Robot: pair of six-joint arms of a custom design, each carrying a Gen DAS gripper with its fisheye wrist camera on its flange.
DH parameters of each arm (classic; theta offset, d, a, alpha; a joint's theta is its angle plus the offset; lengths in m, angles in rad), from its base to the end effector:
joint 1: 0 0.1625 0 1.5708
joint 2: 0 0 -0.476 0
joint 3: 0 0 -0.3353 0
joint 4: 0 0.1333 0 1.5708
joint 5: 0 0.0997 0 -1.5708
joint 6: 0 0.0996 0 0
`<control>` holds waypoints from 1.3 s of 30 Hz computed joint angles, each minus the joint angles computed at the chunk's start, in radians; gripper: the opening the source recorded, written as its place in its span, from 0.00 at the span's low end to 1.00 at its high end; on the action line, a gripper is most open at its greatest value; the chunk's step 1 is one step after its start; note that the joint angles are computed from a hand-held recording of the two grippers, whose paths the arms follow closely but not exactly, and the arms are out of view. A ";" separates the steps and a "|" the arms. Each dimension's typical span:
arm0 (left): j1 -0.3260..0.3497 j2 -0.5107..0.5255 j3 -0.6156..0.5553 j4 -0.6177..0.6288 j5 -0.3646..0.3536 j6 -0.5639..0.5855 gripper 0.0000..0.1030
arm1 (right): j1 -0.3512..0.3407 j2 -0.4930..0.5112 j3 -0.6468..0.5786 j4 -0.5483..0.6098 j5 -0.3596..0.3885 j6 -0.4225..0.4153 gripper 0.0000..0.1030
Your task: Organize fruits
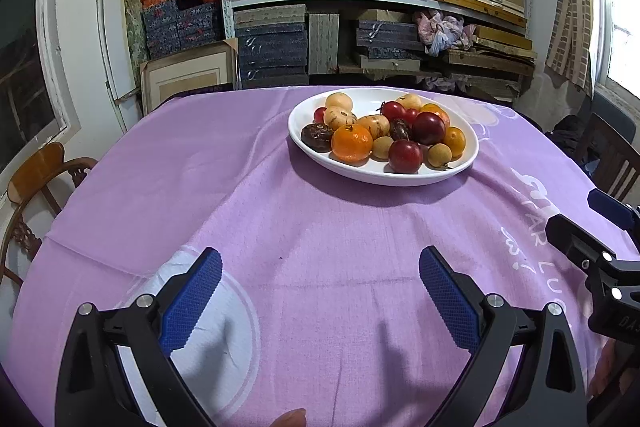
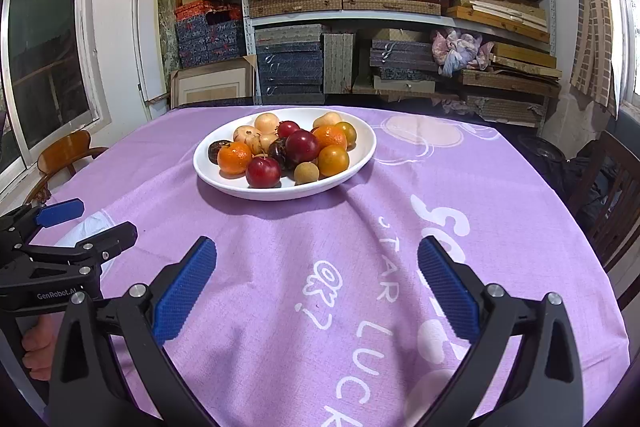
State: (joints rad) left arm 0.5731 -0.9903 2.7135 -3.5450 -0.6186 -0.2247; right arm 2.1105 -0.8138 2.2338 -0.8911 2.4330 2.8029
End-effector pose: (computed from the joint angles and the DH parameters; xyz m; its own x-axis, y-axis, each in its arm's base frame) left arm -0.1535 -0.3543 0.1979 -0.6536 0.2510 -0.7140 0.6855 0.5962 -0.4180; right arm 0.2462 -0.2988 0.0582 -0.7581 0.0712 0.6482 -0.5420 0.4840 -0.6870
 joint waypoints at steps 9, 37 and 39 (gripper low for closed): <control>0.003 0.000 0.000 -0.002 -0.004 0.003 0.97 | 0.001 0.000 -0.001 0.002 0.002 0.001 0.96; 0.003 0.020 0.012 -0.035 -0.003 0.009 0.97 | 0.002 0.001 -0.003 0.010 0.005 -0.001 0.96; 0.003 0.018 0.011 -0.032 -0.004 0.008 0.97 | 0.002 0.001 -0.004 0.012 0.004 0.001 0.96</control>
